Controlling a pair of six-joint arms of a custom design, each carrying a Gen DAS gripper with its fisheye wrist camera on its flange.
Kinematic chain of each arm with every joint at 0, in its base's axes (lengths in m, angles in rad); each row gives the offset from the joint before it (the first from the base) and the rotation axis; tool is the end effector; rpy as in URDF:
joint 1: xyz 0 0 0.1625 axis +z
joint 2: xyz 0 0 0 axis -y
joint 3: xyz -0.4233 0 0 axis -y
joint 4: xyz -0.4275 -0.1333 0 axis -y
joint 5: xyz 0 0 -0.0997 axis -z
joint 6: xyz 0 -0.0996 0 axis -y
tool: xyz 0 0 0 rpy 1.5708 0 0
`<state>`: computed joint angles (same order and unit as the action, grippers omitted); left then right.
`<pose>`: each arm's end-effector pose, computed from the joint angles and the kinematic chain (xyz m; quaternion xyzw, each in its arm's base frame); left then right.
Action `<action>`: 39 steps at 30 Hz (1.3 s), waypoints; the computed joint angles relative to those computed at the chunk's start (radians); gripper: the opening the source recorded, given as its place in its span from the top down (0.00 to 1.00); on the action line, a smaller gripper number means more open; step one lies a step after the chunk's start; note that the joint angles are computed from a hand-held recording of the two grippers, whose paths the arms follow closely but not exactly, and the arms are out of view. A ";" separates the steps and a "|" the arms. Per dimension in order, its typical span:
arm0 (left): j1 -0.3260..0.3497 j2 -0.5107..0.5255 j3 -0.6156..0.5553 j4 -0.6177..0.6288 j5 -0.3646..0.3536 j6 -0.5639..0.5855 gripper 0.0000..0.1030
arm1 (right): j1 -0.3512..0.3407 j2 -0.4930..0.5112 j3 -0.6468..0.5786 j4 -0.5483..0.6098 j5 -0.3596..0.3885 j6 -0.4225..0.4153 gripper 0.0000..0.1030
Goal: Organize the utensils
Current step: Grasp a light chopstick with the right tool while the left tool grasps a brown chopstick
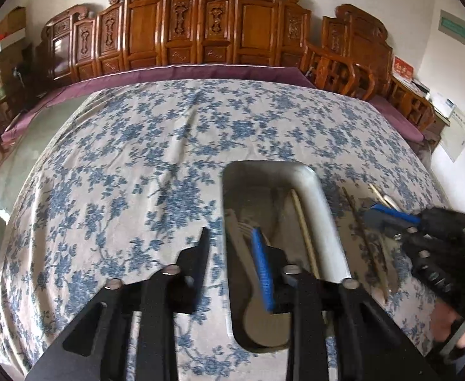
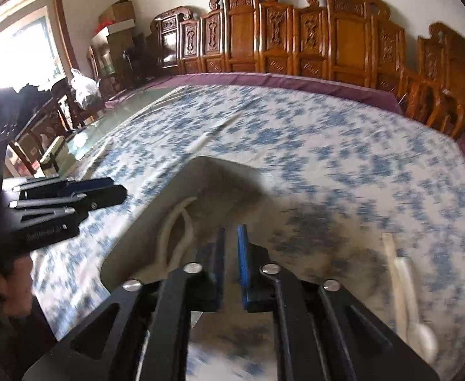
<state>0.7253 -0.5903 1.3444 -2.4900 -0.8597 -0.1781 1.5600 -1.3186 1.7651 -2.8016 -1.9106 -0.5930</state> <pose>-0.4476 -0.6618 0.0474 0.2789 0.8921 -0.2373 0.2646 0.0933 -0.6292 0.3918 0.1995 -0.8910 0.3132 0.2612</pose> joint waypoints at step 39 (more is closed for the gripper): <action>-0.087 0.338 -0.309 0.284 -0.119 -0.114 0.65 | -0.261 -0.101 -0.001 0.111 -0.058 -0.112 0.91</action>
<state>0.6378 -0.2520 1.0349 -2.2058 -0.9785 -0.2918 1.2991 -1.4199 1.7645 -2.6909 -1.9685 -0.7053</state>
